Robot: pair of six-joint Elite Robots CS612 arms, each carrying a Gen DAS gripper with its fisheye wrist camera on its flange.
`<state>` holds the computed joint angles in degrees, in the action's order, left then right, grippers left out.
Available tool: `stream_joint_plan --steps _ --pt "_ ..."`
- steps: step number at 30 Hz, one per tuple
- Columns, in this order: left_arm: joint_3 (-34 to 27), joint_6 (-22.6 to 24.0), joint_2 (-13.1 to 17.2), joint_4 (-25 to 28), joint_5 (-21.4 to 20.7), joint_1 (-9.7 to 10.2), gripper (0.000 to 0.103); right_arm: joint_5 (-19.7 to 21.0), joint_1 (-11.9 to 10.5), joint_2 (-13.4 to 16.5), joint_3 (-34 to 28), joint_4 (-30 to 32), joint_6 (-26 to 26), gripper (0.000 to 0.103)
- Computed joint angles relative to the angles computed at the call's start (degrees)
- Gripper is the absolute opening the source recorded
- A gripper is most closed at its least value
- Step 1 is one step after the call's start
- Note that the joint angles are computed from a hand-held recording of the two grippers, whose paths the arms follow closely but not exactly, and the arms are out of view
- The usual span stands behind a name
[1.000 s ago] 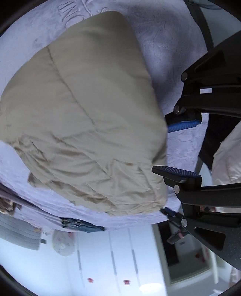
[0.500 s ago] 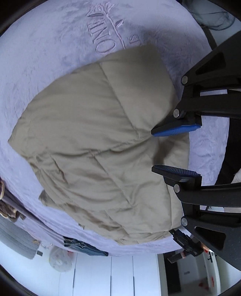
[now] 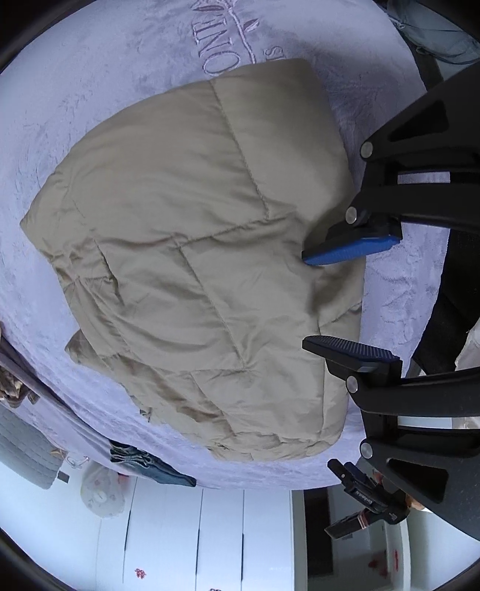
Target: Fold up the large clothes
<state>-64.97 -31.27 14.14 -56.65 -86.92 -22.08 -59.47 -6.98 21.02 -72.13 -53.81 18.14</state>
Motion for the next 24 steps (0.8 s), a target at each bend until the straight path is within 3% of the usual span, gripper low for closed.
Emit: stream_joint_plan --steps 8,12,19,22,24 --pt "5.33 5.59 -2.30 -3.25 -2.94 0.57 0.103 -1.42 1.62 -0.70 1.31 -4.48 2.58 0.062" --pt "8.36 10.02 -3.58 -4.60 -4.37 1.68 0.103 -2.72 3.40 -1.34 3.52 -6.94 5.43 0.079" --pt "13.74 15.51 -5.34 -5.71 -6.94 3.64 0.103 -4.53 6.34 -2.91 8.15 -10.30 9.10 0.083" --pt "14.96 16.42 -5.57 -6.12 -7.95 4.16 0.103 -4.39 7.15 -3.41 9.92 -11.47 9.79 0.102" --pt "15.80 16.89 -5.72 -6.33 -8.61 4.47 0.103 -4.77 7.71 -3.88 11.27 -12.84 9.71 0.103"
